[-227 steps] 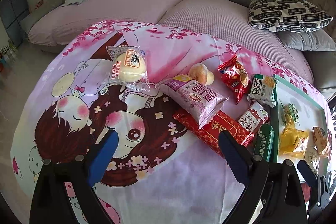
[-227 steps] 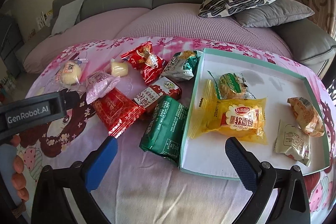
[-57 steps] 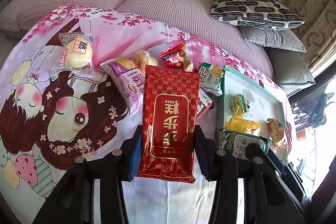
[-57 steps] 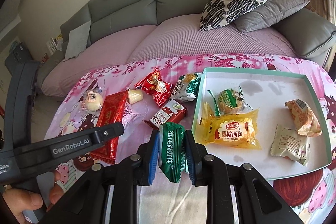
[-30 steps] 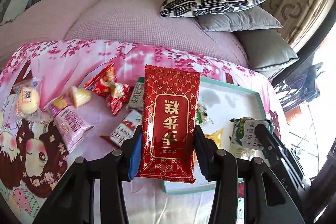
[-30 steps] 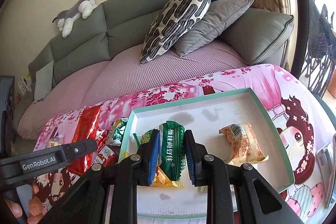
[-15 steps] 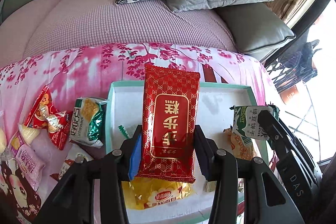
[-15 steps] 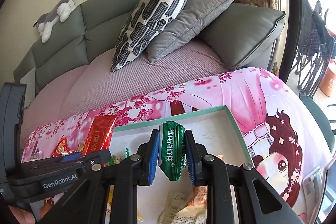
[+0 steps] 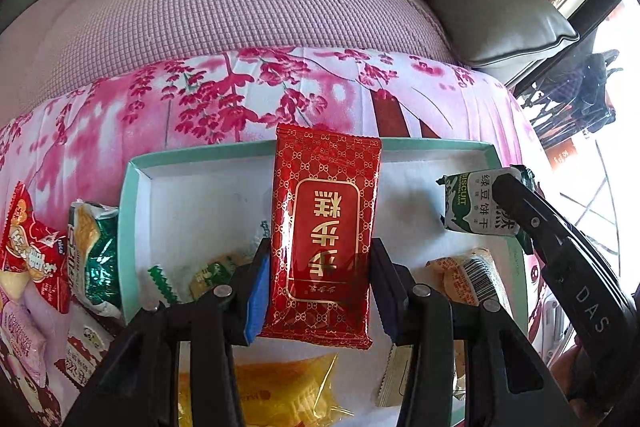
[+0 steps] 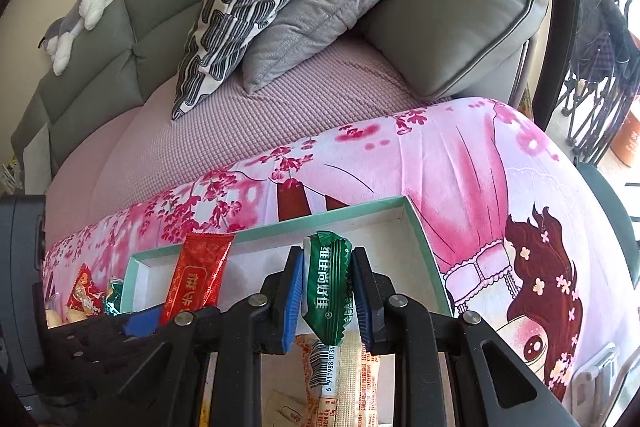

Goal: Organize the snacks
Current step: 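Open the left tool to drop the red packet in the tray while the right tool drops the green packet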

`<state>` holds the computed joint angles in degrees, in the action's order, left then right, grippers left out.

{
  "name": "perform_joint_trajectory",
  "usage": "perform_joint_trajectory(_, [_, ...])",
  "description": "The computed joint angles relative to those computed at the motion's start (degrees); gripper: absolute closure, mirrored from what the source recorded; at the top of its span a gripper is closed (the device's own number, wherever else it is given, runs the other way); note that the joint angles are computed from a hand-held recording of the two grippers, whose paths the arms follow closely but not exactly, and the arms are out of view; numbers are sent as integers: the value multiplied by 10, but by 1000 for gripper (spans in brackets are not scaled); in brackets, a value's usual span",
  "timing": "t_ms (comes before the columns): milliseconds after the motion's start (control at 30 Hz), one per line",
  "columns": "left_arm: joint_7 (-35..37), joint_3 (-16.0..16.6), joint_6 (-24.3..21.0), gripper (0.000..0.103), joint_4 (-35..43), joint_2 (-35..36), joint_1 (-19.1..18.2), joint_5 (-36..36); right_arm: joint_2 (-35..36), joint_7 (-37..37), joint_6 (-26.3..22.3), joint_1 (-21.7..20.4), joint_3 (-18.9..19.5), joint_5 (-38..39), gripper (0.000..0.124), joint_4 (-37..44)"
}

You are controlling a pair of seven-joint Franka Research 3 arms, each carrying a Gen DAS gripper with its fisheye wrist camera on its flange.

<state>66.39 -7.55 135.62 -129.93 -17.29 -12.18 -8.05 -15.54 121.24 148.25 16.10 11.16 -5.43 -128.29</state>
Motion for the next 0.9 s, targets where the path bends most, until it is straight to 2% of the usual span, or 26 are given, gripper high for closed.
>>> perform_joint_trajectory(167, [-8,-4,5,55,-5,1,0,8,6,6,-20,-2,5,-19,98,12])
perform_joint_trajectory(300, [-17,-8,2,47,-2,0,1,20,8,-5,-36,5,1,-16,93,20])
perform_joint_trajectory(367, [-22,-9,2,43,-2,-5,2,25,4,7,-44,2,6,-29,72,21])
perform_joint_trajectory(433, [-30,-12,-4,38,-2,-12,4,39,-3,14,-42,2,5,-30,62,16])
perform_joint_trajectory(667, [-58,-4,-3,32,-34,-60,7,46,-34,14,-59,9,10,-16,49,0])
perform_joint_trajectory(733, [-72,-6,-4,22,-46,-77,11,60,-45,18,-65,10,13,-12,48,-10])
perform_joint_trajectory(900, [-102,-4,-11,21,-79,-122,18,86,-66,15,-80,16,19,2,48,-28])
